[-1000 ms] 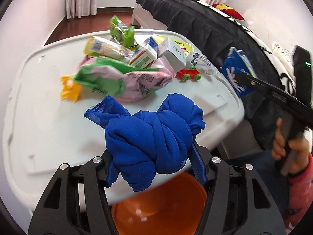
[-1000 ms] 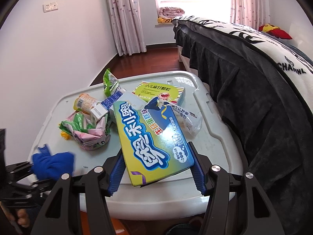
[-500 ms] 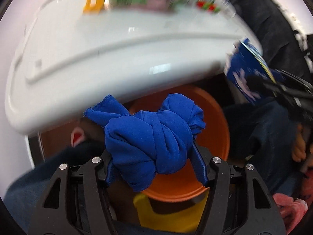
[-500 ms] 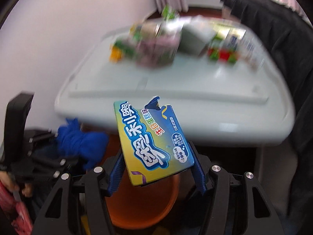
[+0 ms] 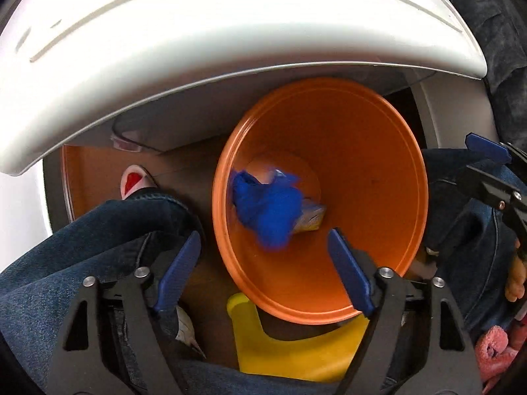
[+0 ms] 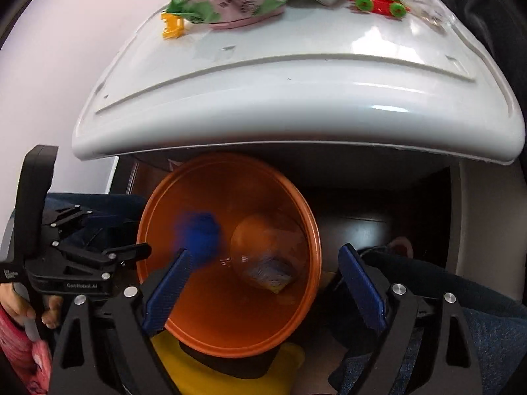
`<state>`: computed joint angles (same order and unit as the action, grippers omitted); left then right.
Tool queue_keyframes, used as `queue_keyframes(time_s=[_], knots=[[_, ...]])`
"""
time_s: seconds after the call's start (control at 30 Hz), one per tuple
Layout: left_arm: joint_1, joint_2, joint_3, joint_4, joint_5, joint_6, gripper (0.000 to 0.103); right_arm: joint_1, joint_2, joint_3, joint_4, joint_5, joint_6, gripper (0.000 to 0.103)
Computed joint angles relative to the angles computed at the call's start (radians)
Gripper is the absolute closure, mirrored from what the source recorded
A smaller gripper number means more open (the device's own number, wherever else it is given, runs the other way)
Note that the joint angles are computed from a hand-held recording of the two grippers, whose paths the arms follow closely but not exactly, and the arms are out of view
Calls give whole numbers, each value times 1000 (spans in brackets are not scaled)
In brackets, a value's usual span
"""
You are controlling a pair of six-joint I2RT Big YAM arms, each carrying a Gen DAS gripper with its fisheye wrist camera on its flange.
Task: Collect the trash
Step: 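Carry both items over the orange bucket and open both tools to drop them, then grasp the pink-green wrapper with the right tool while the left tool grasps the yellow plastic piece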
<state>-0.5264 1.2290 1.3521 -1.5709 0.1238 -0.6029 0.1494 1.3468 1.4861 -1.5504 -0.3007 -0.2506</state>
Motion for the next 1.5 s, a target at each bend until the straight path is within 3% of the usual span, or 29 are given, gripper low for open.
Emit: queue_keyframes(time_s=[0.43,0.53,0.63,0.73,0.9,1.0,1.17,1.27,1.3,1.33,1.37,1.4,1.5], knots=[[-26,5,42,-5,-51,-23,24,-2,-10,9,31,-12,14,14],[-33,-8,57,14,-90,-29,24,-2,-9,36,43,-36,18,14],[-45,-15,82,24,-145,-38,24,18,4,89,103,-21,41,10],[-62,-19,106,27,-207,-49,24,30,60,179,158,-60,113,7],[-68,-34,119,45,-253,-83,24,37,253,393,203,-155,376,6],[-60,-37,123,54,-255,-94,24,48,363,507,201,-144,544,6],[-54,-42,120,65,-257,-103,23,48,452,590,176,-134,697,6],[-61,-52,115,62,-263,-107,24,41,487,619,168,-148,733,17],[-64,-53,114,61,-266,-109,23,36,489,609,187,-181,757,46],[-65,-53,114,61,-266,-109,23,33,496,614,181,-210,771,53],[-64,-54,113,62,-265,-108,24,31,501,611,186,-241,793,55],[-64,-56,113,61,-265,-108,24,25,498,602,191,-262,810,65],[-63,-60,111,65,-268,-112,24,22,473,568,210,-267,778,71]])
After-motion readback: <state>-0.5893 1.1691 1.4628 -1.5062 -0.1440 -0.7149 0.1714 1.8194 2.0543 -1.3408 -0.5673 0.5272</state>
